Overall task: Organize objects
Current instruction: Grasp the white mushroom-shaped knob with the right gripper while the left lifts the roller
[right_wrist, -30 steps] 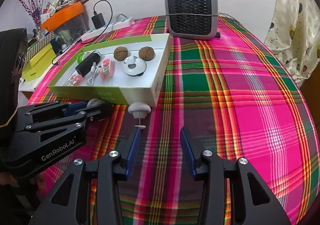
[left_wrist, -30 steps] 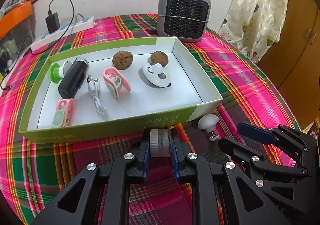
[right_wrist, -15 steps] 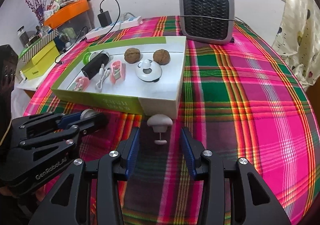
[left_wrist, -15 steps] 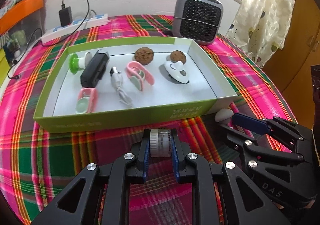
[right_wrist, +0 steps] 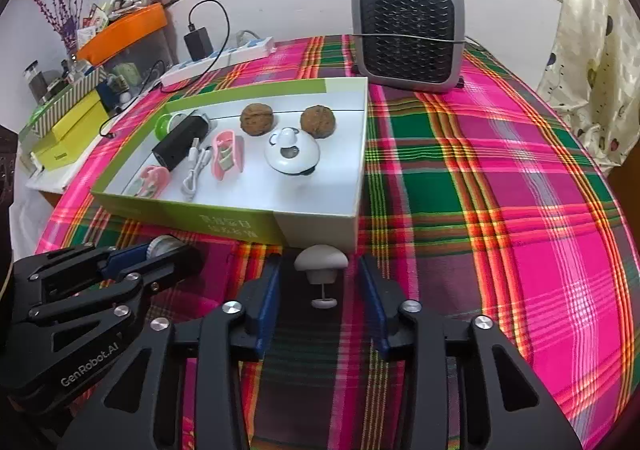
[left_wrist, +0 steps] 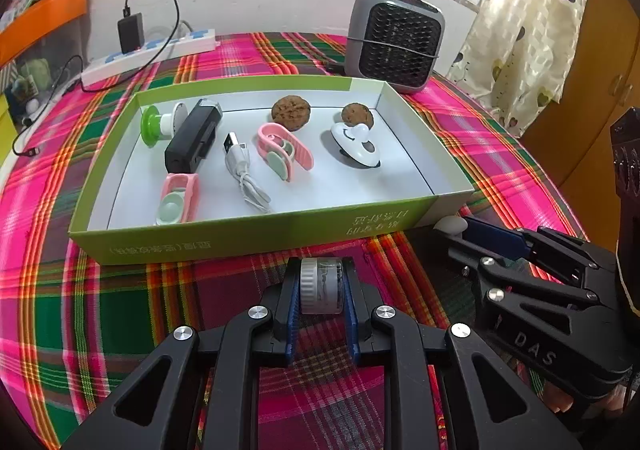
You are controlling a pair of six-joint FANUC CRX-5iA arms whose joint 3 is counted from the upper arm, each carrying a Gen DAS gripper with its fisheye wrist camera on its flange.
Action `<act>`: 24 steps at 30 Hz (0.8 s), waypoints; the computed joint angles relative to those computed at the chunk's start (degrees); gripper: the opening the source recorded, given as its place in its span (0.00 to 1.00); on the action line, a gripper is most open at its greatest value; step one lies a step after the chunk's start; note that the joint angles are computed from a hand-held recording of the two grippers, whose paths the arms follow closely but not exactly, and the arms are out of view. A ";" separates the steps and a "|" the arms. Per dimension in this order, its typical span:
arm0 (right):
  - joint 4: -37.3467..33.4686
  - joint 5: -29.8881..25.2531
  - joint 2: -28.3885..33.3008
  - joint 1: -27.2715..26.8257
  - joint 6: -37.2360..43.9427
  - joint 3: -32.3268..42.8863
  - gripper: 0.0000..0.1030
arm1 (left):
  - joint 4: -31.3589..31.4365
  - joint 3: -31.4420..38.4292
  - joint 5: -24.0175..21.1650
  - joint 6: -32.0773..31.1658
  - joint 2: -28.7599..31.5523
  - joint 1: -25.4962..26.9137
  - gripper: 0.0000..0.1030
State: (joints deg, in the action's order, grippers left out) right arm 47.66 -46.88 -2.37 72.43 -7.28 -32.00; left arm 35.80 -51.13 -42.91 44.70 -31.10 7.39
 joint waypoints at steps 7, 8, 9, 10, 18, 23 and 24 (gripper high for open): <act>0.04 -0.05 -0.31 -0.14 -0.46 -0.29 0.27 | 0.29 -0.22 0.28 -0.35 -0.04 -0.07 0.16; 0.03 -0.02 -0.22 -0.14 -0.34 -0.21 0.27 | 0.29 -0.22 0.28 -0.35 -0.04 -0.07 0.16; 0.01 -0.04 -0.23 -0.09 -0.25 -0.21 0.27 | 0.19 -0.20 0.33 -0.30 -0.06 -0.10 0.16; 0.02 -0.04 -0.25 -0.08 -0.19 -0.23 0.27 | 0.12 -0.18 0.37 -0.24 -0.06 -0.15 0.16; 0.01 0.09 -0.29 -0.14 -0.15 -0.26 0.27 | 0.17 -0.22 0.33 -0.25 -0.10 -0.09 0.16; 0.03 0.28 -0.36 -0.16 0.02 -0.32 0.27 | -0.29 -0.08 0.46 0.11 -0.13 -0.26 0.16; 0.06 0.32 -0.45 -0.12 0.05 -0.38 0.27 | -0.40 -0.01 0.37 0.13 -0.10 -0.25 0.16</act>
